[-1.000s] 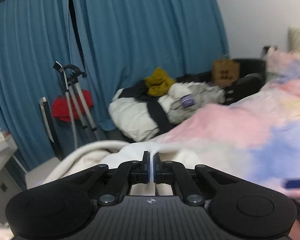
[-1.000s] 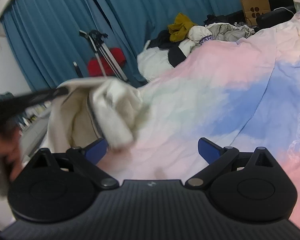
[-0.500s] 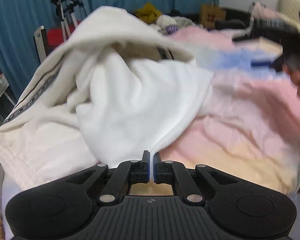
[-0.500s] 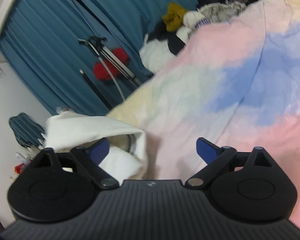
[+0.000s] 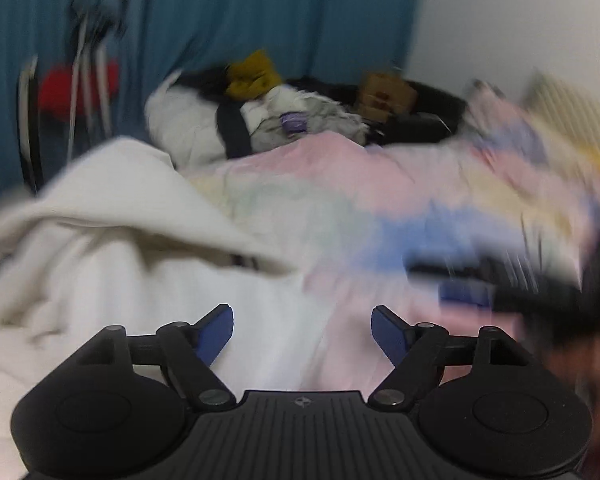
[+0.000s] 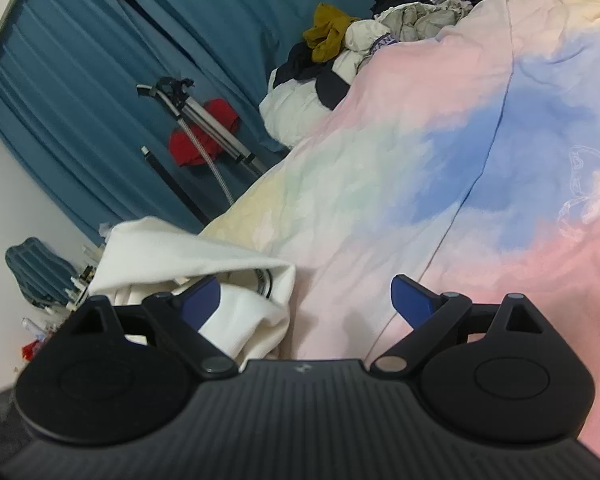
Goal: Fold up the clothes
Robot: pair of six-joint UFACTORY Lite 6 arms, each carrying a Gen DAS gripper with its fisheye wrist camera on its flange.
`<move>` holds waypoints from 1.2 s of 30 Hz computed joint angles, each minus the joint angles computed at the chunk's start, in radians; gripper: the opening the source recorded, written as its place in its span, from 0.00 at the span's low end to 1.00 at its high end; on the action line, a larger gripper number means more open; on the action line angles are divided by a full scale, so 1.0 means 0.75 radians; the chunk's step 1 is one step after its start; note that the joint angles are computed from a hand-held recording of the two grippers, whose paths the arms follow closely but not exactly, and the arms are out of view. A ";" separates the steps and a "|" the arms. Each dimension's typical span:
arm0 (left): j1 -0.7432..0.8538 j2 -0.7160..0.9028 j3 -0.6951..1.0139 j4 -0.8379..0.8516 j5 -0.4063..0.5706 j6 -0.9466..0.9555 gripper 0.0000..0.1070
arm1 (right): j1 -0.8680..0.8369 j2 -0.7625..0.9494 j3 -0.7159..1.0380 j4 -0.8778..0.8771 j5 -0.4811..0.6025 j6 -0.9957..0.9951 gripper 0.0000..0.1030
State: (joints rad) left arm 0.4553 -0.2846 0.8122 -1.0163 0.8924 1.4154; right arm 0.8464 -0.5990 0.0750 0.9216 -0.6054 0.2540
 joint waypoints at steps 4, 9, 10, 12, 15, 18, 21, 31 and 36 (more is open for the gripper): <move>-0.298 0.541 0.439 0.054 -0.272 -0.558 0.74 | -0.163 -0.057 -0.071 -0.177 0.051 0.170 0.92; -0.454 1.078 0.971 0.336 -0.381 -1.220 0.11 | -0.379 0.051 -0.099 -0.632 0.022 0.566 0.92; -0.477 1.107 1.016 0.393 -0.407 -1.273 0.03 | -0.405 0.087 -0.095 -0.702 0.004 0.626 0.92; -0.516 1.131 1.084 0.476 -0.449 -1.339 0.02 | -0.440 0.139 -0.090 -0.797 -0.027 0.709 0.92; -0.526 1.015 1.093 0.350 -0.421 -1.189 0.02 | -0.422 0.116 -0.102 -0.758 -0.034 0.685 0.92; -0.478 0.923 1.205 0.142 -0.236 -1.002 0.02 | -0.360 0.084 -0.104 -0.615 -0.038 0.582 0.92; -0.423 0.949 1.423 -0.041 -0.050 -0.899 0.02 | -0.312 0.057 -0.103 -0.491 -0.048 0.486 0.92; -0.492 1.533 2.007 -0.181 -0.278 -0.847 0.28 | -0.233 0.137 -0.060 -0.322 -0.125 0.319 0.92; -0.412 1.396 1.574 -0.336 -0.328 -0.477 0.46 | -0.299 0.285 -0.017 -0.518 -0.159 0.458 0.92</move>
